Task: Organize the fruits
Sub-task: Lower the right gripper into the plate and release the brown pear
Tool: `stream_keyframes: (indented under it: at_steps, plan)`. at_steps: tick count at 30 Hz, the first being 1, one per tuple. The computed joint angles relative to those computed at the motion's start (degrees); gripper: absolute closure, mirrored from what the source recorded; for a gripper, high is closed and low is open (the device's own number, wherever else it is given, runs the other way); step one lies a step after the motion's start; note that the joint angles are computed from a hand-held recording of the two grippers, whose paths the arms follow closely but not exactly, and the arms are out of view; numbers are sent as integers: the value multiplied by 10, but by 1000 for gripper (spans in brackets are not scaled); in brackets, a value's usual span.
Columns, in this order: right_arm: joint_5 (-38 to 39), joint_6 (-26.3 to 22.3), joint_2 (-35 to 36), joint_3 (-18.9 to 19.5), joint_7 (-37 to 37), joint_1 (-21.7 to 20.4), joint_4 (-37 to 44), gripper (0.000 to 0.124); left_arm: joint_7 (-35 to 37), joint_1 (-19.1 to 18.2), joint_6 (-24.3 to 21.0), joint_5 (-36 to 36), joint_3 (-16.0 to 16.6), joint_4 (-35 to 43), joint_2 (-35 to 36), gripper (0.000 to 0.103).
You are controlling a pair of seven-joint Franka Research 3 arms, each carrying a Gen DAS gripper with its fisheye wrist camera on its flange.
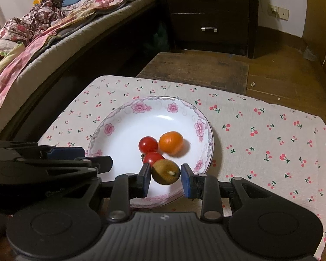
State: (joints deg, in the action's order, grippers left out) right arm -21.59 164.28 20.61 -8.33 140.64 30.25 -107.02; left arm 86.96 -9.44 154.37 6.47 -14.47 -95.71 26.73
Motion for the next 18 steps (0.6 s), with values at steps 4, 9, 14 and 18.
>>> stream_keyframes:
  at_steps: [4,9,14,18]
  plan:
    - [-10,4,-8,-6,9,6,-6,93,7,8,8,-11,-6,-11,-9,47]
    - [-23,9,-15,-10,26,7,-13,93,20,11,11,-14,-9,-24,-16,45]
    - [-36,15,-24,-13,46,7,-23,93,26,13,16,-19,-10,-33,-22,45]
    - [-47,8,-34,-9,61,6,-33,93,29,17,17,-25,-10,-43,-30,45]
